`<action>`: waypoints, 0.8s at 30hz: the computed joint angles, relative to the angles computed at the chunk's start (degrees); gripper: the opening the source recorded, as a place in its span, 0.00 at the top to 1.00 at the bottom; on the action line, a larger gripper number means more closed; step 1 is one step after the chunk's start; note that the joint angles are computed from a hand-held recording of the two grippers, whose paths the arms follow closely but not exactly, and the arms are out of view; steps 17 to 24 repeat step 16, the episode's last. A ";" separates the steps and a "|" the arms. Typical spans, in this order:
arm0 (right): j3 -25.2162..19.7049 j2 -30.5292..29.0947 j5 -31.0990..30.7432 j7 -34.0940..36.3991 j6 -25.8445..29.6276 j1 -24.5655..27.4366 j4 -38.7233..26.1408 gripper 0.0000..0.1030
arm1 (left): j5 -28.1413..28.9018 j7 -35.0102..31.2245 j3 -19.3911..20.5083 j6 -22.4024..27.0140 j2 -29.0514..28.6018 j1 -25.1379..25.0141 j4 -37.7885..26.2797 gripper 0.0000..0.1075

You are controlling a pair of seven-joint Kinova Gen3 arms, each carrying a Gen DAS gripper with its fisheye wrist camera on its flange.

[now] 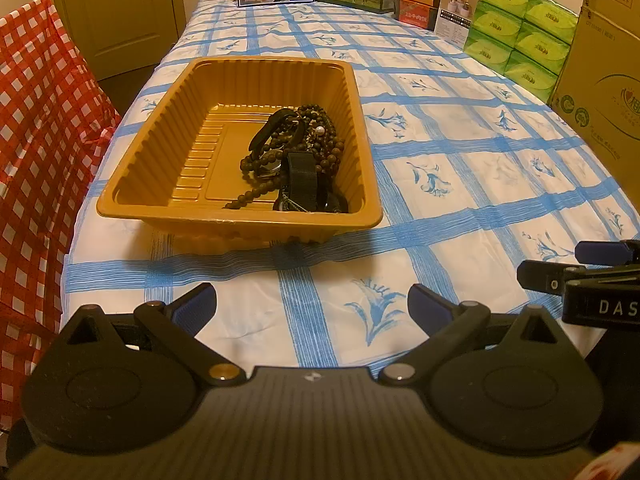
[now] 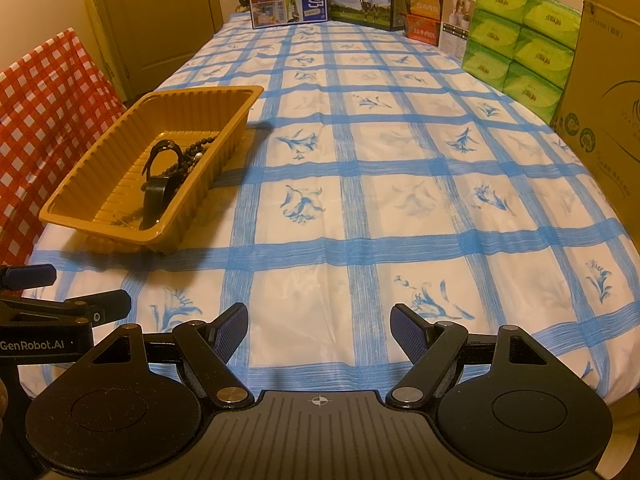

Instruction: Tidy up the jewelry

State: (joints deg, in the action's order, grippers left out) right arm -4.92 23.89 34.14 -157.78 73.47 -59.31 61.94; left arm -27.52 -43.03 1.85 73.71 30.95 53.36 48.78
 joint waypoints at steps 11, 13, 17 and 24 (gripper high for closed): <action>0.03 0.13 -0.08 0.03 0.00 0.02 -0.17 0.24 | -0.13 0.15 0.00 -0.58 -0.21 -0.05 0.65 0.05; 0.05 0.04 -0.05 -0.12 -0.08 -0.03 0.05 0.24 | -0.34 1.01 -0.13 -2.31 -0.92 -0.09 2.21 0.05; 0.13 0.18 -0.06 -0.20 -0.45 0.14 0.03 0.24 | -0.92 1.70 -0.07 -3.33 -1.33 -0.07 3.23 0.05; 0.13 0.18 -0.06 -0.20 -0.45 0.14 0.03 0.24 | -0.92 1.70 -0.07 -3.33 -1.33 -0.07 3.23 0.05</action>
